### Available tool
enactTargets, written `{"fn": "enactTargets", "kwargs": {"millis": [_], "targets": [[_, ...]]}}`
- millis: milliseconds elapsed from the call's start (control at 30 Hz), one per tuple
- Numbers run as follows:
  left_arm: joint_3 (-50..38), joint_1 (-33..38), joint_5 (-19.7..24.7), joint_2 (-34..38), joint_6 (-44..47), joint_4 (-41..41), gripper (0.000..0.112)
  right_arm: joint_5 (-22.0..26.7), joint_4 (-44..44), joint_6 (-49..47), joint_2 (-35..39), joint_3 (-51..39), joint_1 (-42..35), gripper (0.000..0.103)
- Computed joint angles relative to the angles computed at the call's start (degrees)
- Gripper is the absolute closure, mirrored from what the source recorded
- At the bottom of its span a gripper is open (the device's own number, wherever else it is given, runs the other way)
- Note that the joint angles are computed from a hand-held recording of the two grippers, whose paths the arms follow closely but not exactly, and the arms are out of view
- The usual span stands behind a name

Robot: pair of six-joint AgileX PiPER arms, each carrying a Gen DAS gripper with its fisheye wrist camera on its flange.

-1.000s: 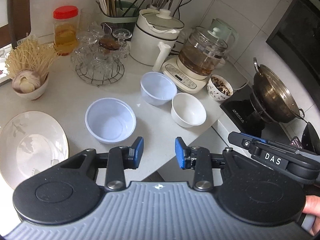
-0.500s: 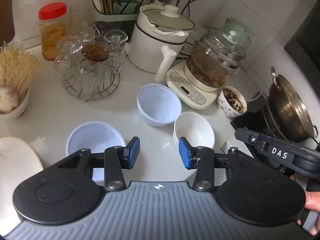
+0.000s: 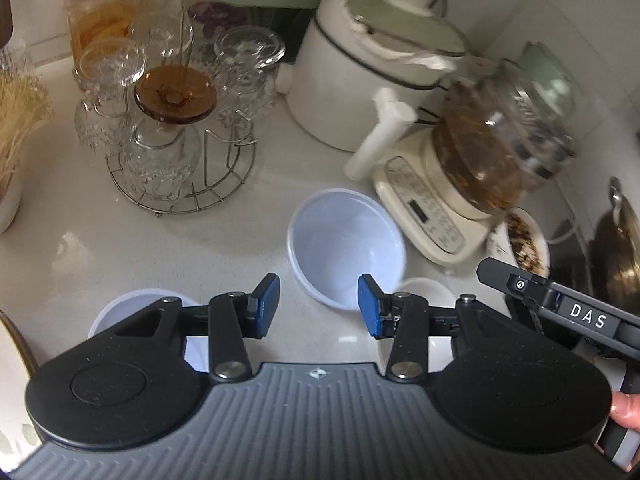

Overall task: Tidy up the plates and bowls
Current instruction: 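Move the left gripper to the second plastic bowl by the rice cooker, then close the left gripper on the second plastic bowl rim and lift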

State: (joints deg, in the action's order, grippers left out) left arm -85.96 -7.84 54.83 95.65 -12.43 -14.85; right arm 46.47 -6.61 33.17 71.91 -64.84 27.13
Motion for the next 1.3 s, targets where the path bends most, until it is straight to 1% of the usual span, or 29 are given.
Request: {"fn": "enactTargets", "kwargs": {"millis": [67,167,267,300,367,533,567,600,667,767,833,900,967,1100,1300], "targets": [[-0.54,0.09,-0.78,2.03,-1.46,0.09,0.063,-1.86,5.03,-5.65,2.73,-0.21,-2.71,0.047],[-0.66,0.09,-2.03,4.21,-3.46,0.19,0.063,-3.33,12.27,-13.55,6.91,-1.18,-5.82,0.047],[-0.71,0.2,-2.79,5.92,-4.42,0.4,0.063,-5.1,16.03,-18.13,10.19,-1.76,-7.06,0.048],[-1.11,0.12,-2.59,6.65,-4.96,0.83,0.063,-5.73,17.18,-19.46,11.1,-1.84,-7.34,0.05],[-1.31,0.2,-2.84,7.68,-5.54,0.73,0.064,-5.33,19.25,-21.7,13.31,-2.93,-8.01,0.057],[-1.55,0.13,-3.91,9.74,-6.93,0.94,0.066,-4.39,22.59,-26.72,17.52,-5.1,-9.34,0.067],[-1.79,0.12,-4.07,10.26,-7.08,0.77,0.071,-3.95,21.75,-26.24,18.36,-5.71,-9.22,0.073],[-1.94,0.2,-4.27,10.67,-7.06,0.47,0.073,-3.46,21.27,-26.02,19.33,-6.41,-9.18,0.075],[-2.27,0.22,-4.43,11.5,-7.21,-0.18,0.079,-2.69,23.27,-28.11,20.82,-7.25,-9.86,0.083],[-2.15,0.39,-4.58,12.3,-7.07,-1.37,0.085,-2.07,24.49,-29.44,21.91,-7.94,-10.38,0.085],[-1.96,0.41,-4.97,12.74,-6.56,-2.07,0.089,-1.59,25.18,-30.16,22.19,-8.2,-10.37,0.088],[-1.94,0.18,-5.35,12.87,-6.91,-1.97,0.095,-1.53,25.47,-30.84,22.76,-8.49,-10.04,0.089],[-2.25,0.07,-5.56,13.24,-6.94,-2.05,0.102,-1.53,26.32,-31.5,22.97,-8.54,-9.9,0.092],[-2.85,-0.35,-5.43,13.46,-7.26,-1.45,0.103,-1.75,25.94,-31.06,22.81,-8.55,-9.5,0.092],[-2.51,0.24,-4.97,11.34,-6.11,-1.95,0.104,-0.58,26.86,-31.6,21.46,-9.45,-9.71,0.093]]}}
